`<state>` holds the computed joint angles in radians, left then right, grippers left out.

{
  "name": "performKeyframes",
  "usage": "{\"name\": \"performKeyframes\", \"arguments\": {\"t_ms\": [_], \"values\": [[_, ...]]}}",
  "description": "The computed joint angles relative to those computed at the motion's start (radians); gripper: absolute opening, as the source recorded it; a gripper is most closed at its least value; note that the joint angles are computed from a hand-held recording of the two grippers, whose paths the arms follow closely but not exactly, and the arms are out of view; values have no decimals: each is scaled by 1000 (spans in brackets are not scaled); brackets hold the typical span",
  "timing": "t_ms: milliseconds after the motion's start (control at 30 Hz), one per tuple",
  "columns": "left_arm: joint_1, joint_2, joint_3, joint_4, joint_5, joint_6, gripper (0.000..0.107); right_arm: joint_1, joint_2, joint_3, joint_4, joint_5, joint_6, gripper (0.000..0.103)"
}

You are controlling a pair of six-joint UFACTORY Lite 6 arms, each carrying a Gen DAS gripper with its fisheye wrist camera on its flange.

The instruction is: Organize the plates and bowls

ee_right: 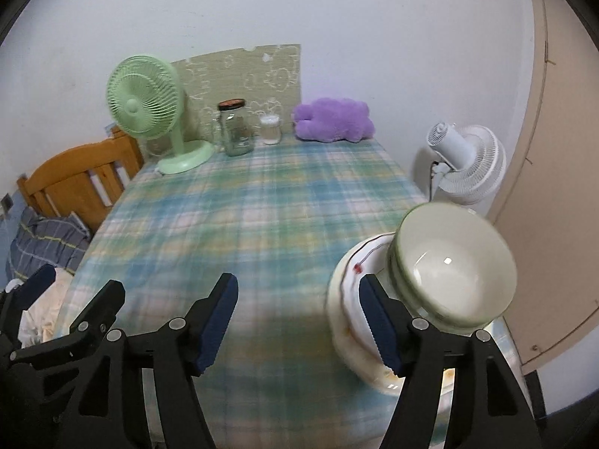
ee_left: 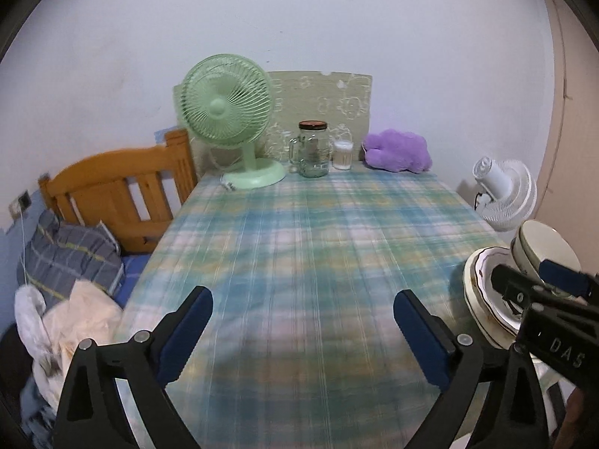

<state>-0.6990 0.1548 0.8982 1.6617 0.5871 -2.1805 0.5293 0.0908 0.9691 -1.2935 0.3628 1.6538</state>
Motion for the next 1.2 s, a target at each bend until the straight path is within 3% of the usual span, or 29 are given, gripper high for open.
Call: {"name": "performKeyframes", "arguments": {"t_ms": [100,233,733,1200], "values": [[-28,-56,-100,52,11,-103,98,74,-38,-93,-183,72,229,71],[-88,-126,-193,48,54,-149,98,159,-85,-181,-277,162,384,75],[-170,-281,-336,16,156,-197,98,350,-215,-286,-225,351,454,81],[-146,-309,-364,72,127,-218,102,372,-206,-284,-212,374,482,81]]}}
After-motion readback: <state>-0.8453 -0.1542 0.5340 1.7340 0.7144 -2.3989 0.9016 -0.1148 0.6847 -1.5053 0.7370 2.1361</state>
